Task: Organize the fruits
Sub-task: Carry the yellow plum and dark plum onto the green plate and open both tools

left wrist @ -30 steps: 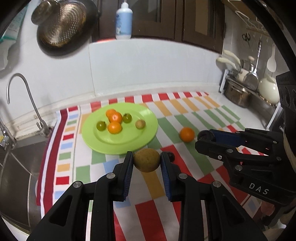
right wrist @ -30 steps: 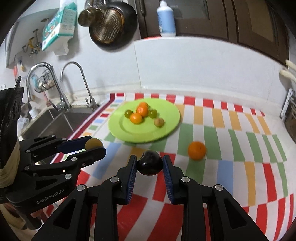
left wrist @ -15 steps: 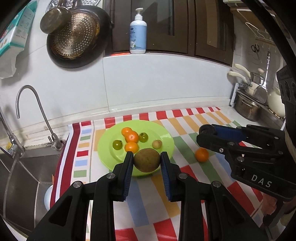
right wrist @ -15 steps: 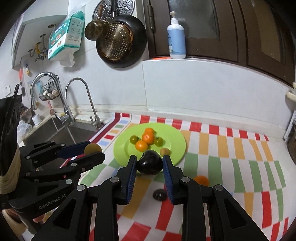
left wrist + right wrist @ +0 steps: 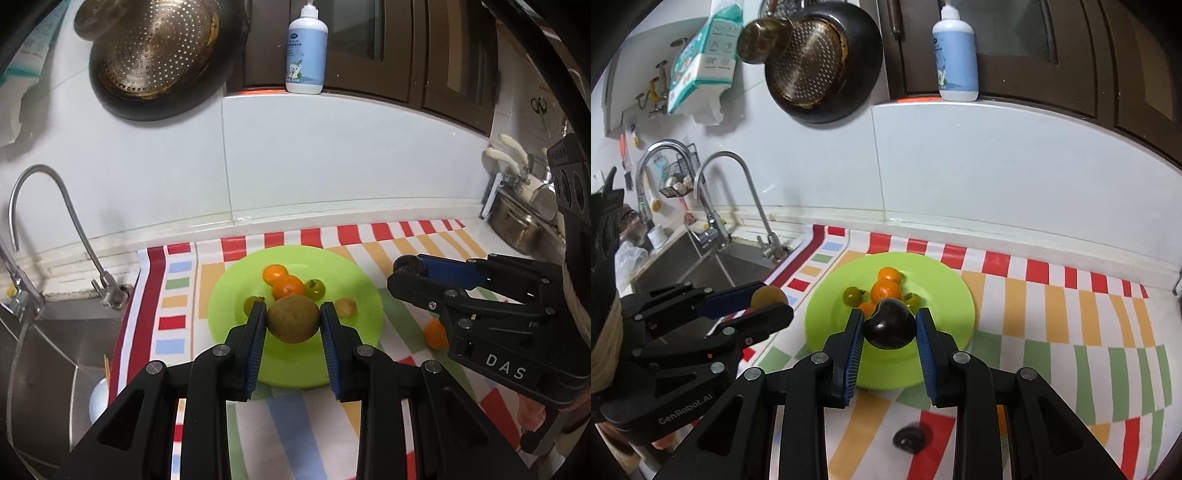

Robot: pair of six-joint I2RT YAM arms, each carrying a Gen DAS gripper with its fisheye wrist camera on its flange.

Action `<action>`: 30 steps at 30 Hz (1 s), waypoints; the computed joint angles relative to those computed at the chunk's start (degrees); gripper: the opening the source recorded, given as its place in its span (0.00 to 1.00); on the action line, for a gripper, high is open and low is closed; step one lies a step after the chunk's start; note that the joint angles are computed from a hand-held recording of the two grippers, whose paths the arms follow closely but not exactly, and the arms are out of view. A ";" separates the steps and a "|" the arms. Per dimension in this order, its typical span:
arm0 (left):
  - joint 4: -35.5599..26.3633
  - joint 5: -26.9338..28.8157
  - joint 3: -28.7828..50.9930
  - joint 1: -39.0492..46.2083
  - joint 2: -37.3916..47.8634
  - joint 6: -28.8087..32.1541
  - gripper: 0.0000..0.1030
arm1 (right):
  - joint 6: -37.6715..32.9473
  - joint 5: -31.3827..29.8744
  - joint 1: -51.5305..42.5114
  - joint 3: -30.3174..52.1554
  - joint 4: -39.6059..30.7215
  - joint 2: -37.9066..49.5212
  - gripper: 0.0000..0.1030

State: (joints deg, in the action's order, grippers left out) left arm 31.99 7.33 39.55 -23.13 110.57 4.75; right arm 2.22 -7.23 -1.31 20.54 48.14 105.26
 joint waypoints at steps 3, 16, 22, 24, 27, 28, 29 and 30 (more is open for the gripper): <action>-2.33 -0.65 3.77 0.12 2.28 0.96 0.29 | -0.26 0.49 0.02 3.55 -1.90 2.69 0.29; -14.95 1.14 23.33 0.88 16.54 -0.46 0.29 | -0.02 -0.20 -1.49 19.50 -12.39 14.26 0.29; -19.36 1.00 30.62 1.02 22.16 -0.47 0.29 | 0.55 -0.85 -2.51 25.95 -16.93 19.39 0.29; -20.36 0.86 32.16 0.94 23.37 -0.34 0.29 | 0.23 -0.69 -2.69 27.98 -18.43 20.96 0.29; -21.94 1.38 34.40 1.09 24.81 -0.28 0.29 | -0.06 -0.73 -2.90 30.05 -20.11 22.52 0.29; -22.43 1.57 35.10 1.08 25.28 -0.06 0.29 | -0.21 -0.64 -2.90 30.57 -20.40 22.94 0.29; -22.64 1.44 35.52 1.01 25.53 0.09 0.29 | -0.38 -0.53 -2.95 30.93 -20.64 23.24 0.29; -22.74 1.24 35.81 0.90 25.75 0.27 0.29 | -0.38 -0.51 -3.01 31.46 -21.02 23.62 0.29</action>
State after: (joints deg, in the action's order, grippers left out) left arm 9.25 8.57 75.36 -22.23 136.32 5.02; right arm 1.84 -7.74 -4.31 52.00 27.12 128.88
